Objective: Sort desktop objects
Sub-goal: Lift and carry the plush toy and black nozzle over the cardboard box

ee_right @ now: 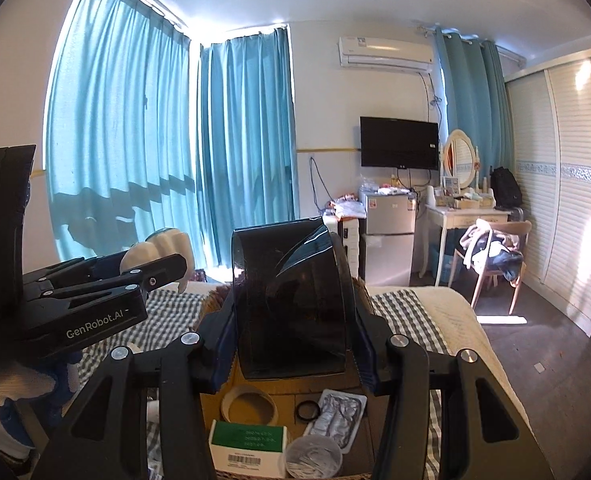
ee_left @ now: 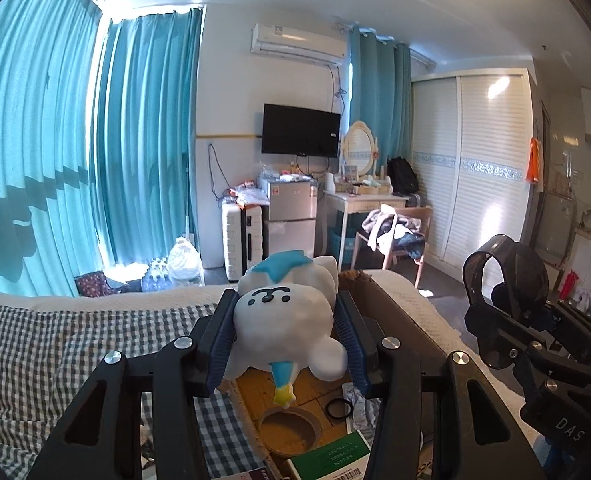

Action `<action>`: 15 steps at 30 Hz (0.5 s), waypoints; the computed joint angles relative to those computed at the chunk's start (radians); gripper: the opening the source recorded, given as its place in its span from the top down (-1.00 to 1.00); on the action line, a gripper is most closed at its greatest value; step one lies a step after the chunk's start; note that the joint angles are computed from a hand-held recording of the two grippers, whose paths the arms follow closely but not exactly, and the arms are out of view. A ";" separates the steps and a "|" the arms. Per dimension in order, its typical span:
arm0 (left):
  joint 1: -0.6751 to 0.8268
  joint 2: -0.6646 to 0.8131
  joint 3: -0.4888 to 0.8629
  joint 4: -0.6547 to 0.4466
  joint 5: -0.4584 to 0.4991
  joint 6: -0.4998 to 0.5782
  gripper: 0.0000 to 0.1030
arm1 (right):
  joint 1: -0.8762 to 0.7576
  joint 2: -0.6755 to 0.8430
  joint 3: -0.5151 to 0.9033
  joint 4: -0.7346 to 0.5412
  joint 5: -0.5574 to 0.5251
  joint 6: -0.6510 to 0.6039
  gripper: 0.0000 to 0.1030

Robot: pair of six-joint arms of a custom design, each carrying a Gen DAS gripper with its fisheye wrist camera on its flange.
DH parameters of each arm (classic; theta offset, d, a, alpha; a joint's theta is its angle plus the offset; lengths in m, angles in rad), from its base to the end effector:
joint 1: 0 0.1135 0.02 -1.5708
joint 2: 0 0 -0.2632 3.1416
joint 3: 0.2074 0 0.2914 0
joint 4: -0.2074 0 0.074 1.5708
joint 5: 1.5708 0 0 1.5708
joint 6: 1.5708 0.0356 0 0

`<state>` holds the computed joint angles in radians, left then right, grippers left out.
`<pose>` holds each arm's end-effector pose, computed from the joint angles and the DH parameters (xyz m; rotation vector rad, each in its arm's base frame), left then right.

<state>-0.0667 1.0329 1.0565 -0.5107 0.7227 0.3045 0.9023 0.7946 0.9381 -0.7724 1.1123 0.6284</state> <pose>0.2557 -0.0407 0.3591 0.7859 1.8117 -0.5852 0.1378 0.1229 0.3487 0.3101 1.8111 -0.1673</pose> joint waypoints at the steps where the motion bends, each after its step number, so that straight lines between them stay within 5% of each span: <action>1: -0.023 0.002 -0.009 0.001 -0.023 0.002 0.04 | -0.013 -0.011 -0.010 -0.013 -0.020 0.011 0.06; 15: -0.233 0.197 -0.046 -0.009 -0.240 0.072 0.04 | -0.265 -0.026 -0.127 -0.009 -0.368 -0.022 0.06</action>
